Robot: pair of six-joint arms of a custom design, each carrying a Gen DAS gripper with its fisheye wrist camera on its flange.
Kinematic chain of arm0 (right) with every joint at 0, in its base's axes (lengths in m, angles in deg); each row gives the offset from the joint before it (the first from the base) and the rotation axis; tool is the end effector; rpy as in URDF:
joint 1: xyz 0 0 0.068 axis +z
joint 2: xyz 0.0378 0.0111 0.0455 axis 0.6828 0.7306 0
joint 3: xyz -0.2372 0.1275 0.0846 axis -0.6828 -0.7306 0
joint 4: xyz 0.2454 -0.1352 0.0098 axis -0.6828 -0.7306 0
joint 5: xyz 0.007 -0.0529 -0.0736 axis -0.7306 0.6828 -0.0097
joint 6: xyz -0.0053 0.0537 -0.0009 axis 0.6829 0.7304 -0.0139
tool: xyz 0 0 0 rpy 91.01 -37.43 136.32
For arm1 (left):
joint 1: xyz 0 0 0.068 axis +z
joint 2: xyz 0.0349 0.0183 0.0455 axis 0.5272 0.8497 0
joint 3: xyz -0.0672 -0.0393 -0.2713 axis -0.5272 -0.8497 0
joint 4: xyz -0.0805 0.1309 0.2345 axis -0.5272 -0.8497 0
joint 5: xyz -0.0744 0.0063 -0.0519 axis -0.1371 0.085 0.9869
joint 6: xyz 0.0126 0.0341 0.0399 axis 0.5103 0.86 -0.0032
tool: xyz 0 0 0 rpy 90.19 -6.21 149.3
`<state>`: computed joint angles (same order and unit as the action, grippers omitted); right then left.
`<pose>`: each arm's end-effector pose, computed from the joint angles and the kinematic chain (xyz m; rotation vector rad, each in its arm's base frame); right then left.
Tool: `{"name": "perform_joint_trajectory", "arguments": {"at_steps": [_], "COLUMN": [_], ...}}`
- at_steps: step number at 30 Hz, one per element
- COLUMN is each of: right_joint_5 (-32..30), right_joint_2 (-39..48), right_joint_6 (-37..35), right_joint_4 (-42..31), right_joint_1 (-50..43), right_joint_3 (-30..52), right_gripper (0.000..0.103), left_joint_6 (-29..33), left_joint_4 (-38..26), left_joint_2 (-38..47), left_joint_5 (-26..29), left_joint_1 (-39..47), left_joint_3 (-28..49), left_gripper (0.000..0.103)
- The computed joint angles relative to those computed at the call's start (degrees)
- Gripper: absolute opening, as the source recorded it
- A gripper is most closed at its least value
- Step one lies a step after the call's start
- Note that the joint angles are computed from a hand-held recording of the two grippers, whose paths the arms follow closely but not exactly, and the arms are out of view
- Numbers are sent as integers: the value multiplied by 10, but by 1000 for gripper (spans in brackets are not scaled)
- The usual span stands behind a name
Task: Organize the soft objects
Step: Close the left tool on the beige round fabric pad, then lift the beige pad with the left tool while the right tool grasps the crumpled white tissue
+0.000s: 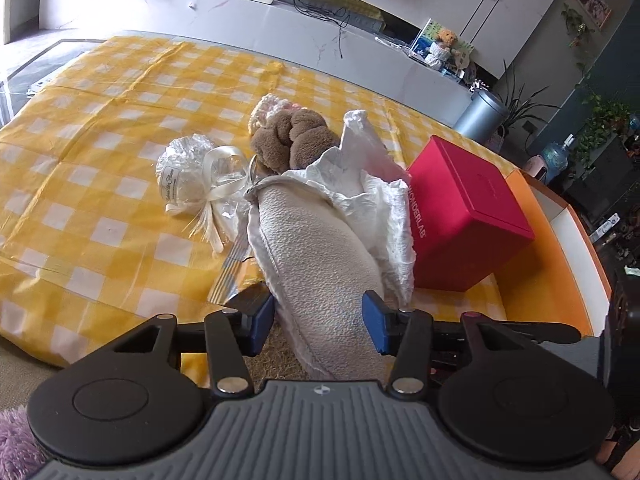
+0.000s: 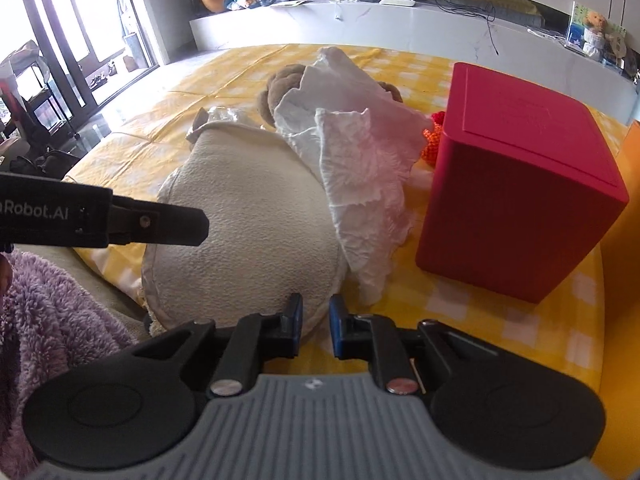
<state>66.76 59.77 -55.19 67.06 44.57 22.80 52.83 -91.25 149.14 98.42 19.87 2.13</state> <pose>0.2390 0.0199 0.1335 -0.5476 2.4774 0.4029 0.2205 -0.0527 0.1608 -0.1321 2.4609 -0.4641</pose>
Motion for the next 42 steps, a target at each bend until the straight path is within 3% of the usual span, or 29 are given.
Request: {"name": "perform_joint_trajectory", "arguments": {"at_steps": [5, 7, 11, 13, 15, 16, 18, 20, 21, 25, 28, 32, 36, 42], "right_joint_5": [-9, -17, -25, -27, -30, -29, -27, -28, -31, -45, -53, -63, -43, -1], "right_joint_2": [15, 15, 18, 19, 22, 23, 26, 24, 20, -13, -50, -70, -34, 31], "right_joint_6": [11, 7, -3, -4, 1, 3, 1, -2, -4, -12, -17, -33, -37, -121], "right_joint_4": [7, 2, -1, -1, 1, 2, 3, 1, -3, -25, -36, -37, -11, 39], "right_joint_1": [0, -4, -2, -1, -2, -1, -3, -7, -11, -27, -36, -54, -32, 29], "right_joint_3": [-3, -1, 1, 3, 4, 4, 5, 6, 5, 2, -2, 6, 30, 67], "right_gripper": [14, 14, 14, 14, 14, 14, 14, 14, 14, 17, 33, 43, 46, 52], "left_joint_6": [-2, -1, -16, -20, -16, -15, -8, -2, 0, 6, 13, 29, 66, 78], "left_joint_4": [19, 24, 37, 49, 51, 51, 53, 53, 52, 35, 10, -19, -28, -14], "left_joint_2": [13, 32, 60, 73, 90, 96, 94, 80, 70, 12, -31, -80, -99, -70], "left_joint_5": [46, 61, -9, -11, -24, -34, -42, -19, -17, -6, -2, -22, -63, -46], "left_joint_1": [8, 5, -31, -34, -42, -47, -52, -42, -41, -36, -28, -17, -7, 23], "left_joint_3": [-1, 3, 13, 17, 26, 28, 26, 17, 13, -1, 0, 6, 19, 25], "left_gripper": [54, 49, 50, 57, 56, 52, 24, 10, 8, 6, 6, 5, 5, 5]}}
